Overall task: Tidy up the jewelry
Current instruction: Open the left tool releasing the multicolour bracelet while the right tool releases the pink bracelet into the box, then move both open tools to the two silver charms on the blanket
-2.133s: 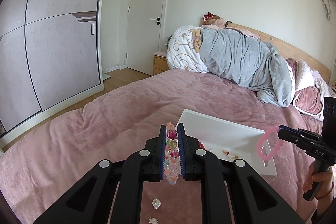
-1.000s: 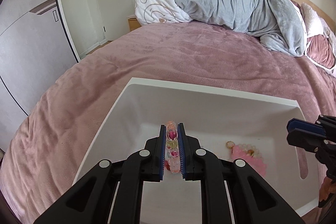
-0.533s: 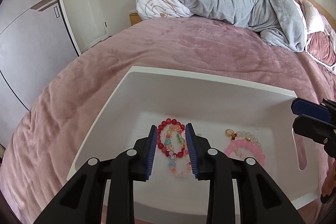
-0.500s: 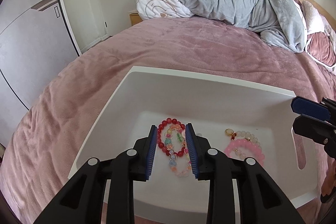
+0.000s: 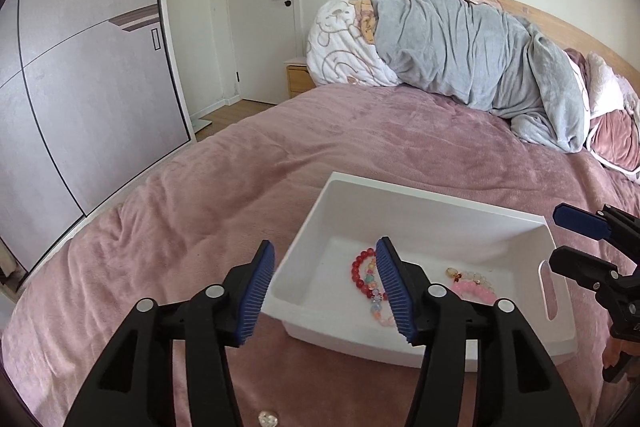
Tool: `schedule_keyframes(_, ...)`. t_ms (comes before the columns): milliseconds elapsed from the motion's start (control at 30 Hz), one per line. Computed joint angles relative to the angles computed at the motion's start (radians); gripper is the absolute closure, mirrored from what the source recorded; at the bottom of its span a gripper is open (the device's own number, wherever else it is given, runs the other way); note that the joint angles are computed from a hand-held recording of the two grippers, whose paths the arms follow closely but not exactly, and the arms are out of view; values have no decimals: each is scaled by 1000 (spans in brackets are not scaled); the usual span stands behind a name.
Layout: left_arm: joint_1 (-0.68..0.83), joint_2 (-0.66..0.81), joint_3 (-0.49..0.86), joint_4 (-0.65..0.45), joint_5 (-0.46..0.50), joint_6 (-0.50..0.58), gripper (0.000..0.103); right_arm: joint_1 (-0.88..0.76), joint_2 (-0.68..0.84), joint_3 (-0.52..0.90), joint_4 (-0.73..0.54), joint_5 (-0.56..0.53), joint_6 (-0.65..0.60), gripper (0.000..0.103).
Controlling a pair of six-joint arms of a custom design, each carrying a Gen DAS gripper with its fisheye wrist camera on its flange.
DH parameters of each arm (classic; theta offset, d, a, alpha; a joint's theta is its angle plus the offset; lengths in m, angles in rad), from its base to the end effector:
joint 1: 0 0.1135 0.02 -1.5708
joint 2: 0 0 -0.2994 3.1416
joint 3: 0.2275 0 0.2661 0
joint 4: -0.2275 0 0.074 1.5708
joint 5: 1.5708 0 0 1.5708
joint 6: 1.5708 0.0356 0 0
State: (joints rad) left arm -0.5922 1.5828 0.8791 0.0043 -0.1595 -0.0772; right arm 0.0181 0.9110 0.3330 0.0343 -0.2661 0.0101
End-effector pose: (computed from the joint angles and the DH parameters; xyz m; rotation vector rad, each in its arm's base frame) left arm 0.2883 -0.1871 0.2206 0.4951 2.2108 -0.1753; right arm 0.1789 0.0126 0.2026 -0.1670 2.1007 0.2979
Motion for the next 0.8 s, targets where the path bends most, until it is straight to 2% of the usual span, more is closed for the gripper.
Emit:
schedule_keyframes(67, 32, -54, -34, -5, 5, -4, 38, 49, -25, 8, -22, 47, 9, 41)
schedule_keyframes(167, 90, -130, -82, -23, 34, -12, 32, 137, -59, 25, -62, 120, 19, 39)
schedule_keyframes(267, 147, -206, -140, -25, 58, -17, 27, 237, -88, 44, -91, 208, 38, 31)
schedule_keyframes(400, 228, -306, -215, -23, 82, 16, 19, 357, -123, 53, -108, 289, 67, 18)
schedule_keyframes(467, 258, -358, -250, -16, 87, 41, 12, 416, -130, 51, -103, 318, 92, 16)
schedule_keyframes(600, 306, -471, -348, 26, 122, 123, 4, 515, -106, 38, -56, 348, 141, 15)
schedule_keyframes(633, 317, -497, -377, 43, 135, 150, 4, 544, -94, 34, -39, 362, 149, 15)
schedule_keyframes(700, 339, -545, -435, 71, 166, 193, 4, 606, -59, 28, 1, 402, 154, 4)
schedule_keyframes(800, 381, -565, -514, 130, 222, 219, 4, 695, 18, 12, 94, 459, 127, 5)
